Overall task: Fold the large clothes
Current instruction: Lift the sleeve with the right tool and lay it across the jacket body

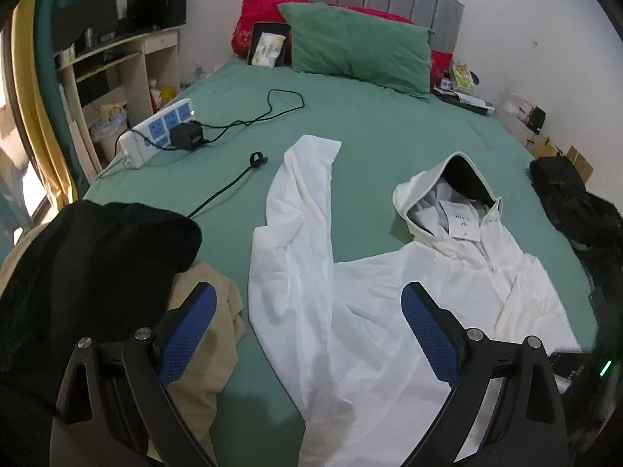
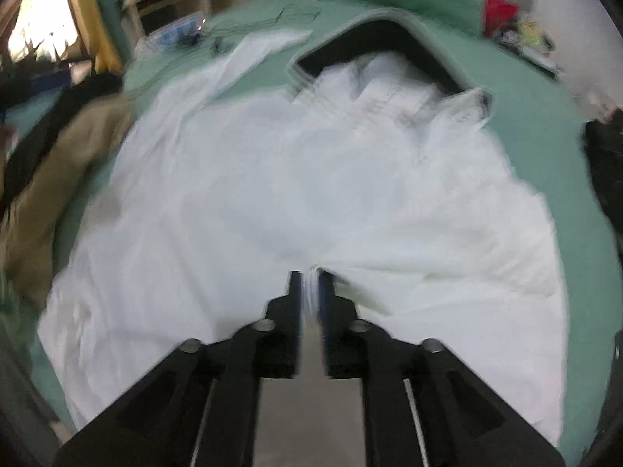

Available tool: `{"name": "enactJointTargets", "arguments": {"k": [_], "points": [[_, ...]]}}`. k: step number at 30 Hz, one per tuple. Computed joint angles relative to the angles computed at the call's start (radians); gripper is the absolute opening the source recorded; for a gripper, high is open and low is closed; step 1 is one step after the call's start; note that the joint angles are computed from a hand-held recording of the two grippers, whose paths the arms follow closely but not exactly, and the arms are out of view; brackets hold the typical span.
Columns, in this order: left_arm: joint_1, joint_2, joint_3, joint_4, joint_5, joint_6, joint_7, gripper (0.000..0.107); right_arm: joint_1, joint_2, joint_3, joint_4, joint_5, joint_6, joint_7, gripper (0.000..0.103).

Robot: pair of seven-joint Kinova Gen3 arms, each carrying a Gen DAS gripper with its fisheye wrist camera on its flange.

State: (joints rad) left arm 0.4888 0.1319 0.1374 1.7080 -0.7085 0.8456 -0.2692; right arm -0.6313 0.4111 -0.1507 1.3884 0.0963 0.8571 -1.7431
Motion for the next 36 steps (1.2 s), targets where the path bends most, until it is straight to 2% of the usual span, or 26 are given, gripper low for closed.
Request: {"name": "enactJointTargets", "arguments": {"k": [2, 4, 5, 8, 10, 12, 15, 17, 19, 21, 23, 27, 29, 32, 36], "points": [[-0.021, -0.013, -0.006, 0.010, 0.036, -0.023, -0.014, 0.098, 0.048, -0.010, -0.044, 0.037, -0.058, -0.025, 0.051, 0.067], [-0.031, -0.022, -0.008, 0.017, 0.039, -0.025, -0.006, 0.098, 0.123, -0.046, -0.094, 0.092, -0.124, -0.090, 0.092, 0.068], [-0.033, -0.025, -0.009, 0.020, 0.032, -0.021, 0.002, 0.098, 0.132, -0.060, -0.092, 0.109, -0.133, -0.110, 0.093, 0.068], [-0.043, -0.035, -0.006, 0.030, 0.023, -0.017, 0.020, 0.098, 0.094, -0.114, 0.015, 0.150, -0.074, -0.170, 0.007, 0.068], [-0.047, -0.036, -0.002, 0.036, 0.012, -0.017, 0.030, 0.098, 0.100, -0.126, 0.082, 0.150, -0.036, -0.191, -0.074, 0.068], [-0.051, -0.025, 0.001, 0.029, 0.011, -0.001, 0.023, 0.098, 0.144, -0.111, 0.094, 0.128, -0.025, -0.178, -0.131, 0.068], [-0.056, -0.012, -0.002, 0.023, 0.021, -0.001, 0.005, 0.098, 0.220, -0.016, 0.119, 0.033, -0.044, -0.099, -0.178, 0.068], [-0.056, -0.009, -0.004, 0.020, 0.028, -0.002, -0.003, 0.098, 0.285, 0.030, 0.085, -0.002, -0.087, -0.068, -0.148, 0.067], [-0.054, -0.006, -0.008, 0.017, 0.028, -0.001, -0.002, 0.098, 0.332, 0.058, 0.047, -0.012, -0.139, -0.081, -0.082, 0.061], [-0.053, -0.005, -0.013, 0.016, 0.027, -0.005, 0.005, 0.098, 0.324, 0.078, 0.037, -0.033, -0.126, -0.067, -0.066, 0.021], [-0.043, 0.010, -0.017, 0.003, 0.003, 0.030, 0.030, 0.098, 0.248, 0.074, 0.087, -0.041, -0.055, -0.076, -0.106, 0.008], [-0.034, 0.040, -0.031, -0.024, -0.010, 0.082, 0.037, 0.098, 0.113, -0.006, 0.149, 0.001, 0.076, -0.143, -0.197, 0.006], [-0.032, 0.049, -0.039, -0.032, -0.017, 0.099, 0.039, 0.098, 0.085, -0.029, 0.125, -0.021, 0.132, -0.162, -0.226, 0.006], [-0.036, 0.041, -0.047, -0.029, -0.018, 0.099, 0.044, 0.098, 0.047, -0.025, 0.086, -0.088, 0.152, -0.169, -0.208, 0.006], [-0.044, 0.007, -0.046, -0.012, -0.038, 0.094, 0.071, 0.098, 0.018, 0.010, 0.024, -0.177, 0.097, -0.149, -0.132, 0.006]]}}
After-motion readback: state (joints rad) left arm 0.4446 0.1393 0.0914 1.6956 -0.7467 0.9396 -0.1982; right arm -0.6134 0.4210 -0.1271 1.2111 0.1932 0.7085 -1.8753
